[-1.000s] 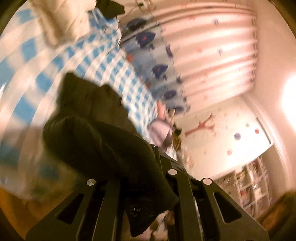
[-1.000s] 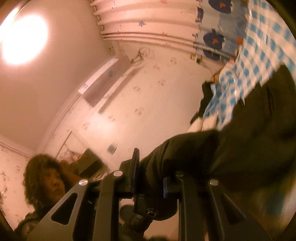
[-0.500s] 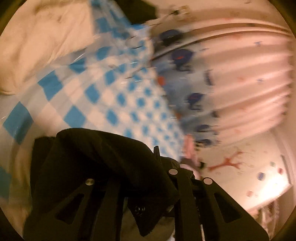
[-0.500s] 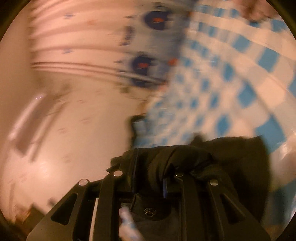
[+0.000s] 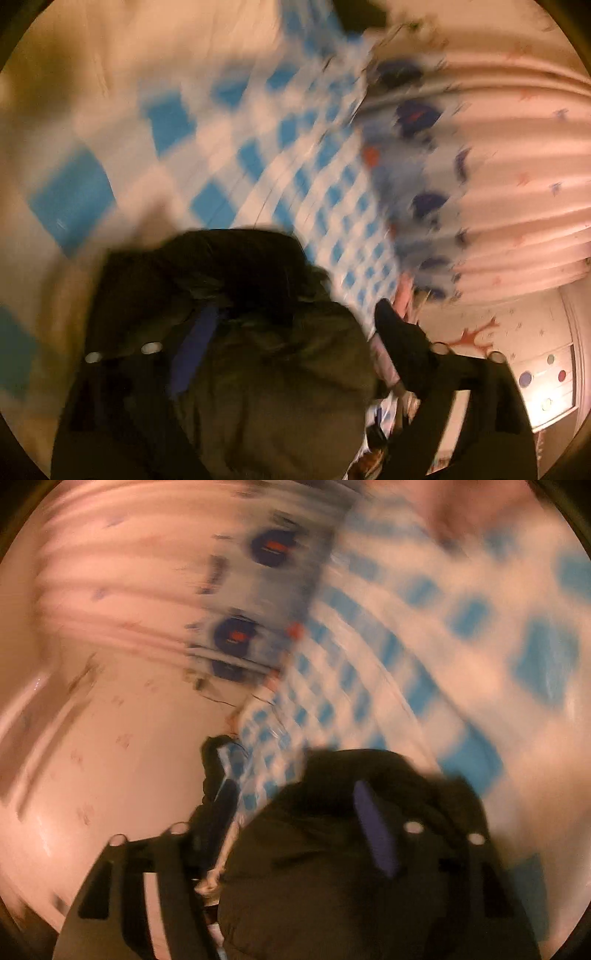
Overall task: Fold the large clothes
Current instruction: 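Lower the held black jacket onto the bed with both grippers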
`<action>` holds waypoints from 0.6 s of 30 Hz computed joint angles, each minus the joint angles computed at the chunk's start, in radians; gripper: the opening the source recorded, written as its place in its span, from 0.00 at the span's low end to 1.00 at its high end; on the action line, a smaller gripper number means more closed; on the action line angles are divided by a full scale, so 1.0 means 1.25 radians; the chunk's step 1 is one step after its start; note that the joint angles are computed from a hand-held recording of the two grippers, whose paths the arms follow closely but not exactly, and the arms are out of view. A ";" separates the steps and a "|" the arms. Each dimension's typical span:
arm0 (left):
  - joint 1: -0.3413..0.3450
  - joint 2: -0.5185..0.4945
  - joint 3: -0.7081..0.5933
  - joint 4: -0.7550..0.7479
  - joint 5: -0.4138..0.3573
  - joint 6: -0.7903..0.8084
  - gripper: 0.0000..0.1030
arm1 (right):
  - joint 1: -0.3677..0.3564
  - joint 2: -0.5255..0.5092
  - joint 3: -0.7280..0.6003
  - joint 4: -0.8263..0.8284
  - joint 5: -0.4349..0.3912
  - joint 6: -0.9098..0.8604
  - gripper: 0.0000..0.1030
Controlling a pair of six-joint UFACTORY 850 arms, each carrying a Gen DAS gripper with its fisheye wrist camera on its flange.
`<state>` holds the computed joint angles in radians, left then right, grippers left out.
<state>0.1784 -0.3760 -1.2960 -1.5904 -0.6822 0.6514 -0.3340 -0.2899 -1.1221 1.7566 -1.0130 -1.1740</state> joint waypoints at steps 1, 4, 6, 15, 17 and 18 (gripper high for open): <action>-0.002 0.020 0.009 -0.014 0.012 0.024 0.83 | 0.011 0.012 -0.015 -0.036 0.021 0.000 0.70; -0.054 0.061 -0.010 0.014 0.085 0.104 0.84 | 0.126 0.020 -0.120 -0.268 0.197 0.045 0.74; -0.109 0.041 -0.064 0.122 0.110 0.090 0.84 | 0.207 -0.011 -0.179 -0.436 0.304 0.119 0.74; -0.236 -0.176 -0.221 0.496 0.163 -0.122 0.81 | 0.266 -0.156 -0.226 -0.715 0.355 0.380 0.74; -0.239 -0.166 -0.212 0.539 0.159 -0.157 0.80 | 0.267 -0.157 -0.234 -0.768 0.337 0.399 0.74; -0.240 -0.155 -0.212 0.588 0.153 -0.203 0.79 | 0.266 -0.150 -0.236 -0.792 0.329 0.411 0.74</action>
